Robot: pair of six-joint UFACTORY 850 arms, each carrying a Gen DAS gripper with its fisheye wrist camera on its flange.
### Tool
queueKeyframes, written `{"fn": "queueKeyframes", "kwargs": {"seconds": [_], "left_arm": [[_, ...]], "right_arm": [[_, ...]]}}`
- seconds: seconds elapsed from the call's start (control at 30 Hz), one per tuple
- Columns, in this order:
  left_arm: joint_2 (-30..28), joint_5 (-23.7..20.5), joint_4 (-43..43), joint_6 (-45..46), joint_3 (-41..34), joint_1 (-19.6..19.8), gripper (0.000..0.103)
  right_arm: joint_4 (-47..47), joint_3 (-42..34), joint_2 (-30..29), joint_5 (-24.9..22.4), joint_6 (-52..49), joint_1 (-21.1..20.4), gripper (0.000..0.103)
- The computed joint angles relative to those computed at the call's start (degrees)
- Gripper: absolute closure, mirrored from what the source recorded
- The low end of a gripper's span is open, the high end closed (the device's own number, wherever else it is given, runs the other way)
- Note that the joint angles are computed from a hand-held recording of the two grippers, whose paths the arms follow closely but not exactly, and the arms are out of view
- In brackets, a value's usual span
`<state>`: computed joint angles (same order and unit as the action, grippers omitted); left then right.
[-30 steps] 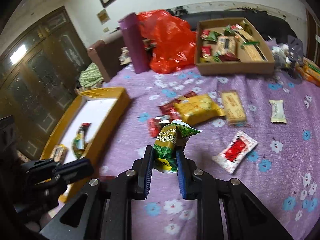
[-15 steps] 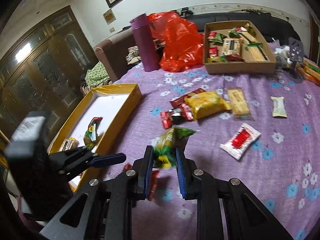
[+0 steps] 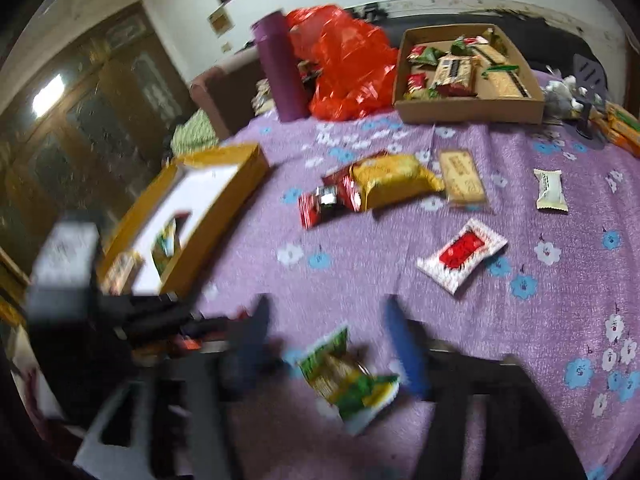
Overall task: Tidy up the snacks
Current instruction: 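Carry both snacks over the white tray and open both tools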
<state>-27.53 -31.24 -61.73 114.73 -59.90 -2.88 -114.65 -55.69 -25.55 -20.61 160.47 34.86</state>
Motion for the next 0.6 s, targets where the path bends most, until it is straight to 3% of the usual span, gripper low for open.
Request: {"fn": "queueKeyframes", "kwargs": {"seconds": [0.23, 0.27, 0.3, 0.33, 0.37, 0.47, 0.6], "left_arm": [[-0.1, -5.9, -1.4, -2.1, -0.9, 3.3, 0.071], [0.1, -6.3, -2.1, -1.6, -0.8, 3.9, 0.071], [0.3, -7.0, -2.6, -1.4, -1.1, 4.5, 0.071], [0.5, -7.7, -2.9, -1.4, -1.1, 5.0, 0.071], [0.6, -9.0, -3.1, -1.6, -1.5, 5.9, 0.071], [0.7, -11.7, -3.7, -2.8, -3.1, 7.9, 0.071], [-0.9, -15.7, -3.1, -6.4, -7.6, 11.2, 0.071]], "right_arm": [[12.0, -2.5, -3.7, 1.2, -16.3, 1.2, 0.03], [12.3, -2.6, -4.0, 1.4, -16.6, 1.2, 0.033], [14.5, -2.9, -4.3, 1.1, -18.1, 1.3, 0.047], [15.2, -2.8, -4.4, -0.4, -18.6, 1.8, 0.052], [13.5, -2.6, -4.1, 0.5, -16.6, 1.6, 0.063], [11.9, -2.3, -3.6, -0.1, -14.1, 2.0, 0.07], [12.5, -3.0, -2.6, -1.7, -14.2, 2.7, 0.07]]}}
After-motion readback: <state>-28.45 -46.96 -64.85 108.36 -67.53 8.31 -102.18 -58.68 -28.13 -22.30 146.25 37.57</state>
